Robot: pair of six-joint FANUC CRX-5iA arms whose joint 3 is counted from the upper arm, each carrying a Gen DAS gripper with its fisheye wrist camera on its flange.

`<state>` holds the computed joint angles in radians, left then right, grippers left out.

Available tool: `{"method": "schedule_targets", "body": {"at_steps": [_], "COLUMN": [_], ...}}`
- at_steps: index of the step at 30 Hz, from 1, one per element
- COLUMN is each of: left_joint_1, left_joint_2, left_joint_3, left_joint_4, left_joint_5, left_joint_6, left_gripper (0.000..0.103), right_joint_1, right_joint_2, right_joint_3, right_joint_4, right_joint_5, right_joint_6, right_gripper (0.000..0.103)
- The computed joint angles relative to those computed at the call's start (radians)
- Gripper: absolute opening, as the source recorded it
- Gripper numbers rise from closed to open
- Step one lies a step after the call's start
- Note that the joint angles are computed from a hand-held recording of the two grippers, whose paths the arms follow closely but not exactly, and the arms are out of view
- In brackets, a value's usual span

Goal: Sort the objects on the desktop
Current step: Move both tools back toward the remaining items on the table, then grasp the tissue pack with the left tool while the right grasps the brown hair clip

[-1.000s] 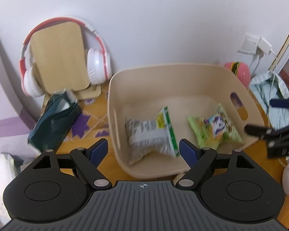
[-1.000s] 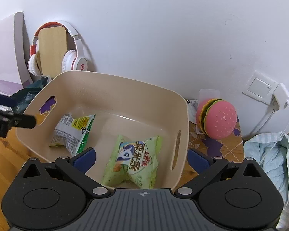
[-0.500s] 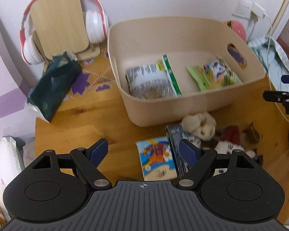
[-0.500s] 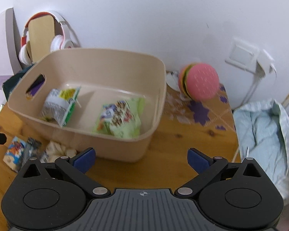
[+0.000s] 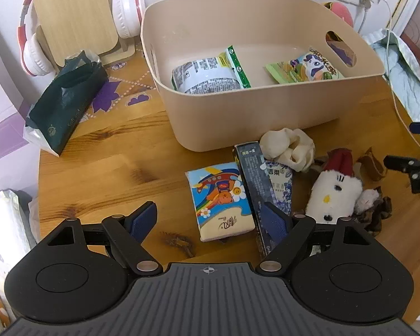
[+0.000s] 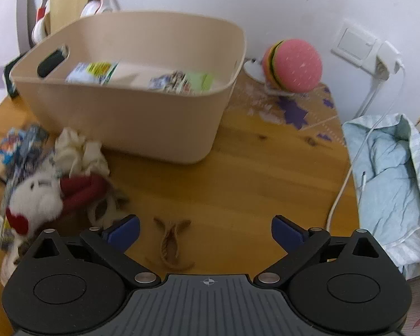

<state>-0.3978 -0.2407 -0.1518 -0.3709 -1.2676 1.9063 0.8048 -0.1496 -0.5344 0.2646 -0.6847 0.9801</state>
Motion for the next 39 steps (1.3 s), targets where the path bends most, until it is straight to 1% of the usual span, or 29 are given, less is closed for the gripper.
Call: {"method": "schedule_targets", "body": {"at_steps": [10, 19, 22, 24, 26, 27, 29, 30, 32, 34, 35, 39], "left_joint_1": [0.002, -0.009, -0.003, 0.005, 0.018, 0.022, 0.027, 0.031, 0.030, 0.027, 0.026, 0.023], "left_joint_2": [0.016, 0.036, 0.035, 0.031, 0.024, 0.022, 0.020, 0.017, 0.018, 0.019, 0.017, 0.015], "left_joint_3": [-0.004, 0.006, 0.002, -0.004, -0.013, -0.016, -0.019, -0.021, -0.020, -0.019, -0.021, -0.023], "left_joint_4": [-0.006, -0.043, -0.040, -0.031, -0.011, -0.004, 0.005, 0.011, 0.011, 0.005, 0.004, -0.002], "left_joint_5": [0.005, -0.009, -0.005, 0.003, 0.019, 0.024, 0.031, 0.038, 0.038, 0.035, 0.037, 0.038], "left_joint_6": [0.038, 0.093, 0.103, 0.104, 0.097, 0.098, 0.097, 0.093, 0.097, 0.104, 0.106, 0.114], "left_gripper": [0.082, 0.082, 0.082, 0.079, 0.069, 0.067, 0.058, 0.055, 0.047, 0.047, 0.047, 0.047], "right_joint_1": [0.009, 0.003, 0.000, -0.002, -0.003, -0.005, -0.010, -0.012, -0.016, -0.022, -0.019, -0.010], "right_joint_2": [0.047, 0.072, 0.077, 0.079, 0.080, 0.079, 0.076, 0.074, 0.071, 0.071, 0.070, 0.061], "right_joint_3": [0.014, 0.032, 0.038, 0.041, 0.044, 0.044, 0.048, 0.049, 0.054, 0.066, 0.064, 0.051], "right_joint_4": [-0.037, -0.079, -0.091, -0.099, -0.105, -0.110, -0.128, -0.135, -0.156, -0.189, -0.184, -0.168], "right_joint_5": [-0.022, -0.035, -0.042, -0.044, -0.048, -0.045, -0.044, -0.041, -0.038, -0.041, -0.041, -0.033], "right_joint_6": [0.051, 0.090, 0.096, 0.099, 0.101, 0.104, 0.120, 0.128, 0.148, 0.173, 0.169, 0.147], "right_gripper": [0.091, 0.080, 0.076, 0.074, 0.071, 0.070, 0.061, 0.058, 0.045, 0.038, 0.035, 0.033]}}
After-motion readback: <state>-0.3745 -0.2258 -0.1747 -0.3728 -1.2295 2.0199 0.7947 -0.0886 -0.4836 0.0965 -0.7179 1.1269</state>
